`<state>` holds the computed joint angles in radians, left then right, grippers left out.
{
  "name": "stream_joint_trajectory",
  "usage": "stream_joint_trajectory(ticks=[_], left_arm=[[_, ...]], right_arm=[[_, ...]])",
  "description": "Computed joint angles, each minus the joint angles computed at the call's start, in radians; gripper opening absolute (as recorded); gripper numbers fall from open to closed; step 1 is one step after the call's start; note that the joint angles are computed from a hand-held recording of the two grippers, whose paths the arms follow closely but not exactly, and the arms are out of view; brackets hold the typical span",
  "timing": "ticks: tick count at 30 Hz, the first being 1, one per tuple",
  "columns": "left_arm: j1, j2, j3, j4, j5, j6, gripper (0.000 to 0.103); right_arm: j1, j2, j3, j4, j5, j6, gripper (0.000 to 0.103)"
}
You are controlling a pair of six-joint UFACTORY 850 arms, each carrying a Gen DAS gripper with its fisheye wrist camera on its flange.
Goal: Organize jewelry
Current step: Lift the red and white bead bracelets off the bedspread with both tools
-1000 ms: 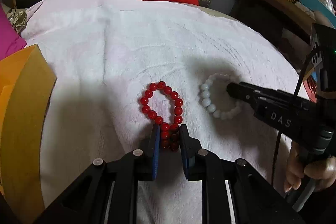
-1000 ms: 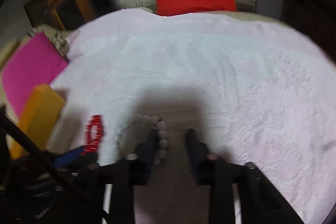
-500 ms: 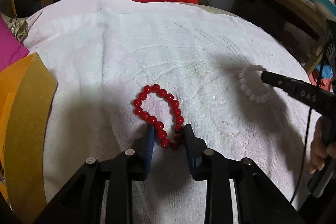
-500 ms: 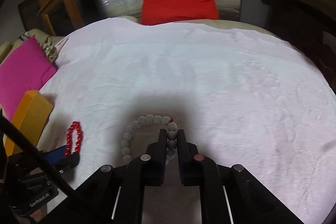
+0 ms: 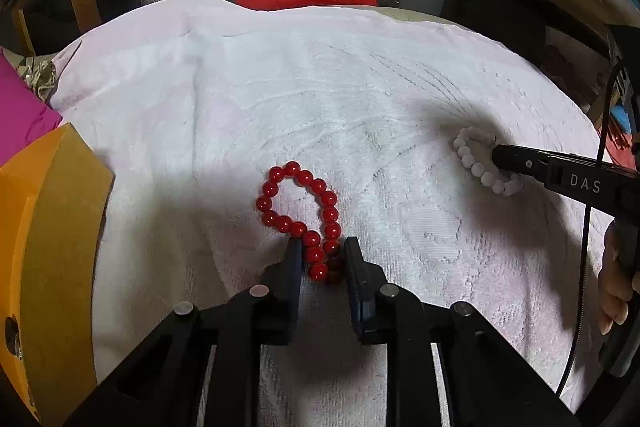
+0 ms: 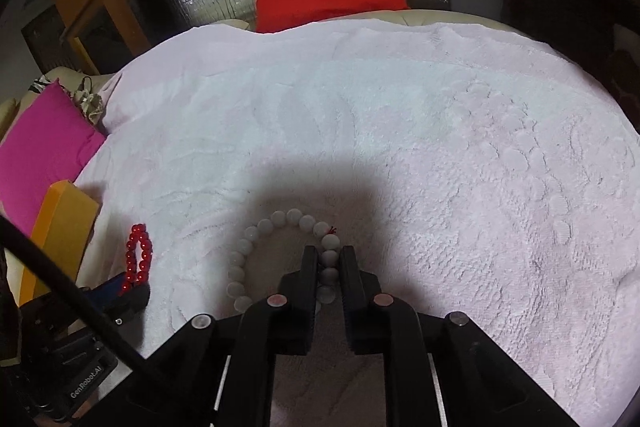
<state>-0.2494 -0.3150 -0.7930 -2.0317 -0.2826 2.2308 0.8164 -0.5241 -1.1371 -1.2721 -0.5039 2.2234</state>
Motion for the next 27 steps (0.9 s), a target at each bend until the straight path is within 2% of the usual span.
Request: stream_joint_trajectory(ticks=[2,7,27], left_arm=[[-0.001,0.003,0.002,0.002,0.000,0.001,0.013],[-0.009,0.011,0.007,-0.032,0.009,0.031,0.010],[0.032,0.103,0.073,0.071,-0.106,-0.059,0.010]], right_arm=[[0.004,0.000,0.003,-0.023,-0.001,0.010,0.014],[0.023,0.021,0.024,-0.107,-0.027,0.088,0.011],[0.076,0.105,0.073,-0.191,-0.118,0.180,0.011]])
